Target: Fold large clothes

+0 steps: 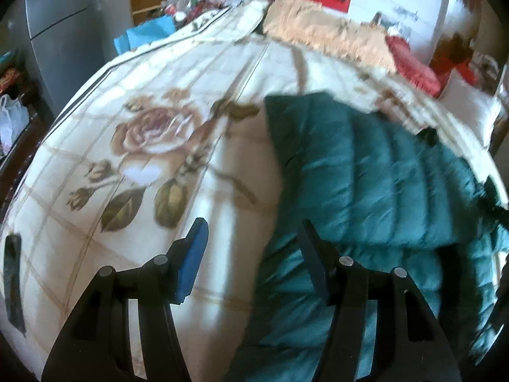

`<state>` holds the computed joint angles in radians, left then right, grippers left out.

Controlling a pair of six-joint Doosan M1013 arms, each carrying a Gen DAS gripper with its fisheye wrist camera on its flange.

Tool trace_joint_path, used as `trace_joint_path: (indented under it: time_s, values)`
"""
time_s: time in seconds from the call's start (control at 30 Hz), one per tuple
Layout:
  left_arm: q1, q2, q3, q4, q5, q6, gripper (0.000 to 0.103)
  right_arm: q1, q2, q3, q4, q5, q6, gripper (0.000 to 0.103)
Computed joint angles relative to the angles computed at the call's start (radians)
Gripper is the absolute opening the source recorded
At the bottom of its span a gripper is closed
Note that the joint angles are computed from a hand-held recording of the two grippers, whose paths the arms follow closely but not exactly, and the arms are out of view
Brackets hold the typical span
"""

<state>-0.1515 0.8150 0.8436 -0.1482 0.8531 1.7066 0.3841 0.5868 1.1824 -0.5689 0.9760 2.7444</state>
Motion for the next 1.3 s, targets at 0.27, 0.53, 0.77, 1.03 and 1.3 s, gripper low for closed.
trace_joint_path:
  time_s: [0.27,0.53,0.77,1.03,1.3]
  values:
    - [-0.047,0.049,-0.09,0.005,-0.021,-0.021,0.058,0.033,-0.022,-0.021,0.04,-0.089,-0.151,0.062]
    - [-0.064,0.121,-0.173,0.085,-0.002,-0.101,0.065,0.015,0.088,-0.115,0.088,-0.002,-0.234,0.053]
    - [-0.063,0.134,-0.187,0.076,0.007,-0.11,0.068,0.005,0.119,-0.157,0.064,0.052,-0.256,0.053]
    - [-0.065,0.131,-0.178,0.082,0.0,-0.112,0.068,0.035,0.006,-0.036,0.004,-0.058,-0.174,0.053]
    - [-0.067,0.123,-0.165,0.094,-0.01,-0.112,0.068,0.026,0.042,-0.034,0.091,0.012,-0.24,0.053]
